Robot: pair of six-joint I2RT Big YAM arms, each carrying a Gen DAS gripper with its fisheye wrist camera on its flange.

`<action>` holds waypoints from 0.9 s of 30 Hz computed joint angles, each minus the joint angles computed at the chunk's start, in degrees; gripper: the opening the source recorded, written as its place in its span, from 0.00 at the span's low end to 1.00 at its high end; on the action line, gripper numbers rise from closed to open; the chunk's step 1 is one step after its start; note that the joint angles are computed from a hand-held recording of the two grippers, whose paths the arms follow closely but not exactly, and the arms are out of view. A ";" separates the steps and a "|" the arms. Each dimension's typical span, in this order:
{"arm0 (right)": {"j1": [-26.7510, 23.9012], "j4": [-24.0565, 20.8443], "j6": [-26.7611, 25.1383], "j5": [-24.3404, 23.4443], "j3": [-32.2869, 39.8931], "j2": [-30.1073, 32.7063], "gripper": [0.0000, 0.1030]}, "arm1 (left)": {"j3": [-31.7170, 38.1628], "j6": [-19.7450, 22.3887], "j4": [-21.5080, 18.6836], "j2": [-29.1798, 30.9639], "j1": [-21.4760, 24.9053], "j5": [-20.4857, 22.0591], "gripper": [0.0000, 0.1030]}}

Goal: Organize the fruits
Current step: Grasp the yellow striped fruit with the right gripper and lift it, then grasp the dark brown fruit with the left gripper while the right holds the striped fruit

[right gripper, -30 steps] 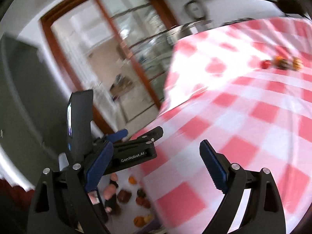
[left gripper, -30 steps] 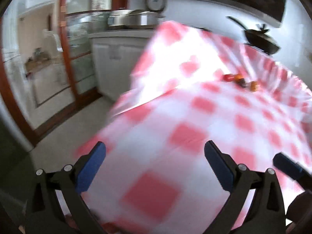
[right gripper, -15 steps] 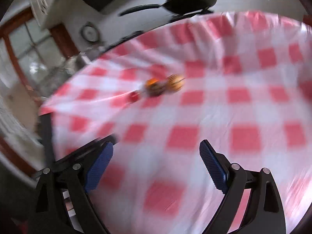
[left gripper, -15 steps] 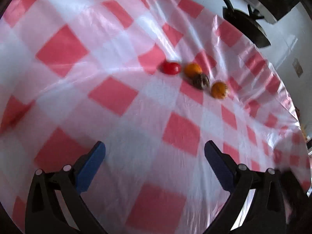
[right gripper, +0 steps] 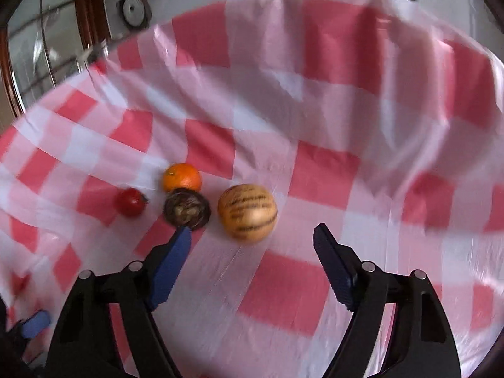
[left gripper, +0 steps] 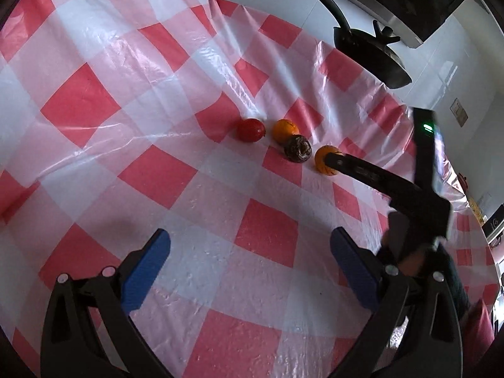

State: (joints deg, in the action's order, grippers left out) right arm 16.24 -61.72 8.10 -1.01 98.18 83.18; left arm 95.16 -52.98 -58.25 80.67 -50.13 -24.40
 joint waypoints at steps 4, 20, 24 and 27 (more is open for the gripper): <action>-0.85 -2.56 0.82 -1.64 3.65 3.46 0.64 | 0.51 0.20 -0.60 0.39 -0.08 -0.24 0.98; -8.56 4.95 14.36 2.37 -15.02 -14.94 0.43 | 1.70 -0.02 -3.08 1.10 -0.73 -1.15 0.98; -13.34 8.82 19.20 1.53 -19.22 -18.56 0.44 | 2.47 0.55 -3.98 1.66 -0.91 -0.51 0.98; -14.47 10.32 20.01 -0.61 -19.50 -18.52 0.44 | 4.15 -0.29 -6.49 2.82 -1.09 -0.74 0.98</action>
State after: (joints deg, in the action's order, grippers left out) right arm 1.77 -51.40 28.11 -1.63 78.68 64.66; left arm 99.31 -53.27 -64.74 83.49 -51.23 -25.14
